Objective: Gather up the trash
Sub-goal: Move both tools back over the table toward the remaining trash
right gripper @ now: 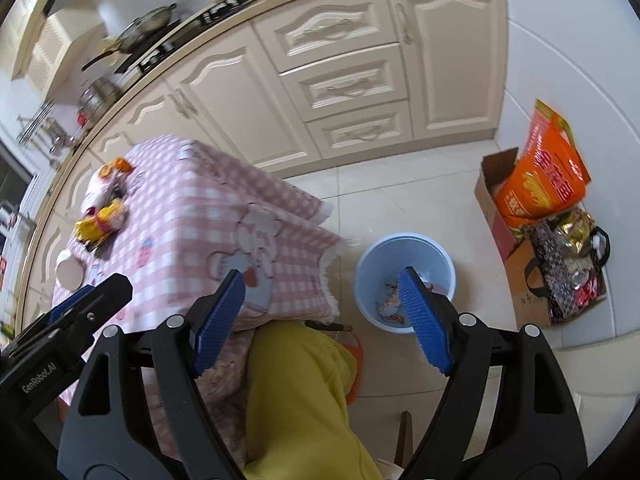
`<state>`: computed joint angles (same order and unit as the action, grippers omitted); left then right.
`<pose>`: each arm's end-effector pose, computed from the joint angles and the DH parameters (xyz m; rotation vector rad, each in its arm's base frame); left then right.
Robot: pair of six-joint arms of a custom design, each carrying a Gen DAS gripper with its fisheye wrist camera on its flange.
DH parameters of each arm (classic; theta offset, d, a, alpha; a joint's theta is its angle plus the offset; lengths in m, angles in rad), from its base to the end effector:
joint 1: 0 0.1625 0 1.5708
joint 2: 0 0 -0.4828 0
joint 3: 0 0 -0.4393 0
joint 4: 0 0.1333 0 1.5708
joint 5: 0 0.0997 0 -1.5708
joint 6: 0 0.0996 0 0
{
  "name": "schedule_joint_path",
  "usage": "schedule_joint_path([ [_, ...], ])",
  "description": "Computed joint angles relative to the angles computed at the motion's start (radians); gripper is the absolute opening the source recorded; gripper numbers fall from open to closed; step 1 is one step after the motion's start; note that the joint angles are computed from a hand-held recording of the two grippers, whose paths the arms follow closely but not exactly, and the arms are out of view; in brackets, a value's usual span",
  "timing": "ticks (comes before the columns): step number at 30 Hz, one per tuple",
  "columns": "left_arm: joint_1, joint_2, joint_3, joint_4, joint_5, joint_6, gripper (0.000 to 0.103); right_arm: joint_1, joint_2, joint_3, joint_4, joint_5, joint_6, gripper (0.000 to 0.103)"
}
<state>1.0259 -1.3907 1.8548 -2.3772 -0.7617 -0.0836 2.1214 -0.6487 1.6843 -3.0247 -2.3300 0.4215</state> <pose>-0.1334 -0.6164 0.4096 0.3727 2.3576 -0.7063 0.4367 -0.5876 0.0508 -0.0500 -2.5076 0.9348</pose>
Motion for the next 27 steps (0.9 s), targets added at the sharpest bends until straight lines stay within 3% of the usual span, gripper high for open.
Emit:
schedule_joint_path([
  [8, 0.029, -0.072, 0.009, 0.013, 0.058, -0.034, 0.081, 0.036, 0.078, -0.110, 0.045, 0.043, -0.059, 0.082],
  [19, 0.125, -0.128, -0.055, 0.079, 0.125, -0.128, 0.083, 0.067, 0.232, -0.358, 0.236, 0.146, -0.146, 0.082],
  [27, 0.186, -0.136, -0.123, 0.113, 0.112, -0.180, 0.084, 0.088, 0.343, -0.551, 0.358, 0.192, -0.202, 0.083],
])
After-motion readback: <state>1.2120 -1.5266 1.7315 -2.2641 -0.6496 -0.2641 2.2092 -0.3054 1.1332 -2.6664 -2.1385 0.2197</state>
